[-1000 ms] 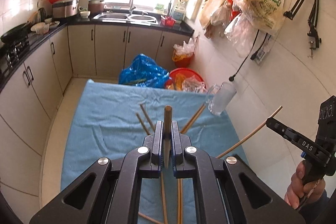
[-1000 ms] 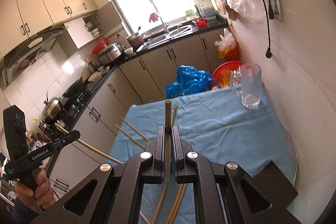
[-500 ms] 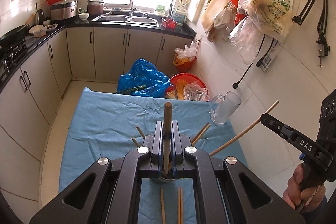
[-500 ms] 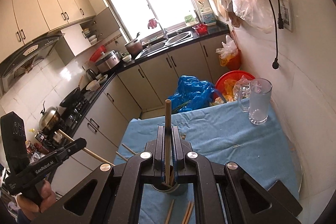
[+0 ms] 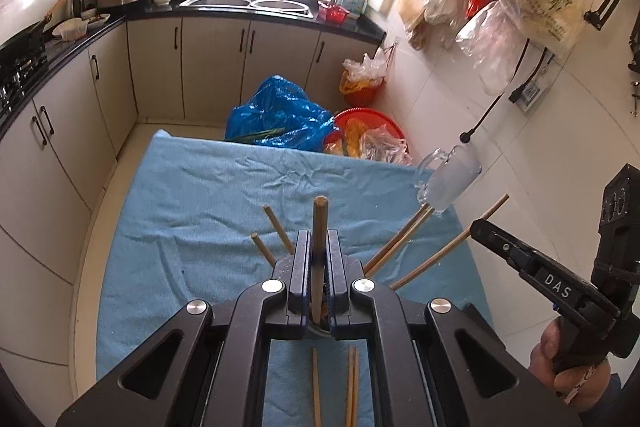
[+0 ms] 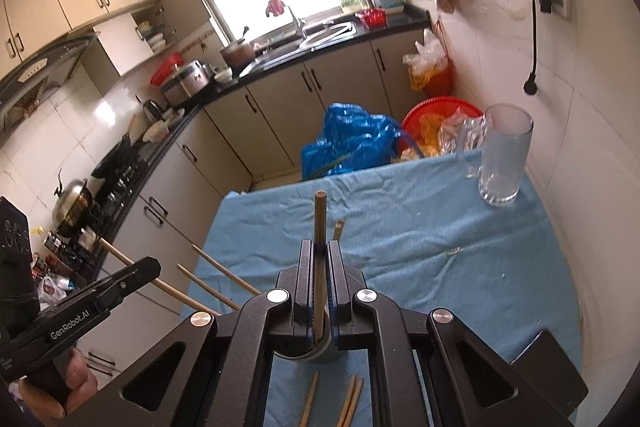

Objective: Organize utensils
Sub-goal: 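Lower the chopsticks into the cup and open the left gripper while the right opens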

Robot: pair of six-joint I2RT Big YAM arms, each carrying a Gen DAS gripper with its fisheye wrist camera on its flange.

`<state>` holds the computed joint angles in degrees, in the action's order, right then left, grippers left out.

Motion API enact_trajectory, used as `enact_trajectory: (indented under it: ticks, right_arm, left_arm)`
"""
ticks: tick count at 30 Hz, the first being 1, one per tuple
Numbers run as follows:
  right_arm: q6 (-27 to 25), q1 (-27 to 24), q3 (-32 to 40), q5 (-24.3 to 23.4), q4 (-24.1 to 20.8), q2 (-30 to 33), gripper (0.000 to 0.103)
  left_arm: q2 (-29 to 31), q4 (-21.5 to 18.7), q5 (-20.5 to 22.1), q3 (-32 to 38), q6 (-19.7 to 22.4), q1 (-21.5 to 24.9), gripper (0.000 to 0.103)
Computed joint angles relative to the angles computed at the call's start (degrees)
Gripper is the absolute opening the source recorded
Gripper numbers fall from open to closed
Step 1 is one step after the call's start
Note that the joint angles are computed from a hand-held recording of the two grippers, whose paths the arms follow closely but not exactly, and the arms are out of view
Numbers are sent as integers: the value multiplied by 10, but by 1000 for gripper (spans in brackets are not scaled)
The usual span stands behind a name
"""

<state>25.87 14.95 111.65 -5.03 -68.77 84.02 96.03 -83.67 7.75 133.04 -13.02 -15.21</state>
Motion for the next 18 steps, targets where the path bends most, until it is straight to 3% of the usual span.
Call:
enact_trajectory:
  ticks: [18]
  right_arm:
    - [1,10,-9,-15,-15,26,7]
  left_arm:
    - [3,13,0,-37,-5,6,6]
